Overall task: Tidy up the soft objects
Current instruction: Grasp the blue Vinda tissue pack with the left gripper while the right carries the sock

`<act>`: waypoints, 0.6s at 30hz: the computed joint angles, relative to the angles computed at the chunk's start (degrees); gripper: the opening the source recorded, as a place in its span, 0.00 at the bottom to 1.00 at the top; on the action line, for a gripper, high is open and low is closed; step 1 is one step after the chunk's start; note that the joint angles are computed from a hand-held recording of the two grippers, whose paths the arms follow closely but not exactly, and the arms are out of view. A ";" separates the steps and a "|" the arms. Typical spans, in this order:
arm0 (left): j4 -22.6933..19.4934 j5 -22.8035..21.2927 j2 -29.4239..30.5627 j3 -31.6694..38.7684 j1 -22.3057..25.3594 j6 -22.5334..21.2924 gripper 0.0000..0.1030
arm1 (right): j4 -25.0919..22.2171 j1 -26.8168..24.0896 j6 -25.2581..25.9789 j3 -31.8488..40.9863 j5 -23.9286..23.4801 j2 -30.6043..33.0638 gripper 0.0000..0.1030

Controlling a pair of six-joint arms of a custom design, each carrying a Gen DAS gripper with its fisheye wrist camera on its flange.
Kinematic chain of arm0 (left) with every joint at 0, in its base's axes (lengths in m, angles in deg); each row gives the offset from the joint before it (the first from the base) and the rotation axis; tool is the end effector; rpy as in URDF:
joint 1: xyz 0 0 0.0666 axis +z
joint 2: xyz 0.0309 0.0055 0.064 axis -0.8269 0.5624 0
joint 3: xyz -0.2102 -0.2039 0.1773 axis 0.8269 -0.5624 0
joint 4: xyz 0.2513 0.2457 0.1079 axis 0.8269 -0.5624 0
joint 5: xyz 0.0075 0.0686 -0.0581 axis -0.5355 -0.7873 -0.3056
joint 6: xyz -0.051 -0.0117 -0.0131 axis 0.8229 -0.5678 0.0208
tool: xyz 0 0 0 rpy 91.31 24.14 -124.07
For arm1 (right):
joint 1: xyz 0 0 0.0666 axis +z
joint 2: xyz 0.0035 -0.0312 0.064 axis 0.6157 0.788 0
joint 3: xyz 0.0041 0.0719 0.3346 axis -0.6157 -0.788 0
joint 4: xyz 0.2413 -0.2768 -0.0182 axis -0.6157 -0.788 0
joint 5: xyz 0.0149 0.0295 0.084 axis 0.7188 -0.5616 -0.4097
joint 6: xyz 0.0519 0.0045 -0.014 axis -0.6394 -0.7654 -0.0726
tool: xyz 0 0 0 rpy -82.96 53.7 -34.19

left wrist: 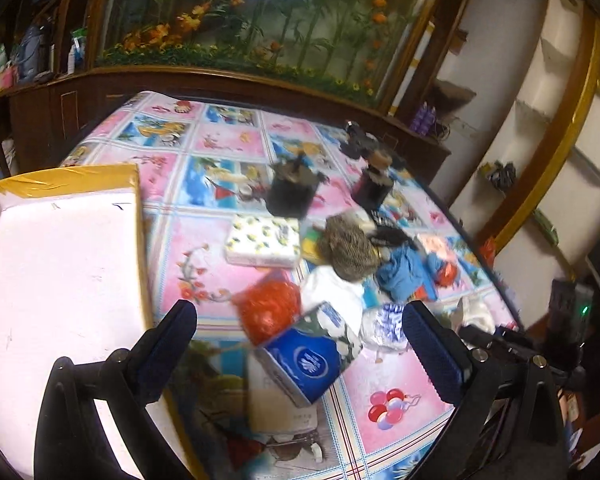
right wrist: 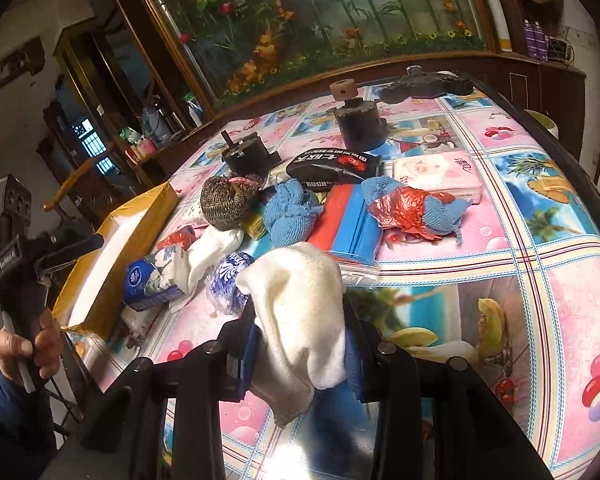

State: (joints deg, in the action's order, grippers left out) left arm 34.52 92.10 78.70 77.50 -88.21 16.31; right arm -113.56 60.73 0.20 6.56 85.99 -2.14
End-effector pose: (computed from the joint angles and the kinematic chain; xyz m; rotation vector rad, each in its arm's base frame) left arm 0.4808 -0.3086 0.4783 0.2294 2.3023 -0.5717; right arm 0.3809 0.1587 0.4307 0.1399 2.2921 0.4713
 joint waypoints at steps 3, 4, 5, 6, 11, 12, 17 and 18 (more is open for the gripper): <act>-4.86 3.13 2.31 4.32 1.11 -0.98 1.00 | 0.10 0.04 0.31 0.14 -0.01 0.09 0.39; -6.44 3.25 3.30 5.70 0.85 -2.38 0.99 | 0.20 0.09 0.47 0.06 -0.04 0.01 0.39; -8.04 2.69 4.35 7.06 0.27 -4.17 0.99 | 0.40 0.12 0.61 -0.06 -0.06 -0.09 0.39; -9.92 2.52 5.57 8.73 -0.28 -5.84 0.99 | 0.66 0.16 0.71 -0.18 -0.06 -0.21 0.39; -19.70 -2.95 13.08 18.65 -4.11 -15.72 0.99 | 0.93 0.24 0.88 -0.44 -0.14 -0.41 0.39; -20.90 -4.15 14.10 20.04 -4.61 -16.92 0.99 | 0.95 0.30 0.90 -0.45 -0.12 -0.43 0.39; -26.25 -10.01 19.78 27.36 -6.02 -21.19 0.99 | 1.04 0.31 1.04 -0.67 -0.23 -0.56 0.39; -26.75 -10.91 20.60 28.22 -6.11 -21.45 0.99 | 1.04 0.31 1.04 -0.65 -0.28 -0.53 0.39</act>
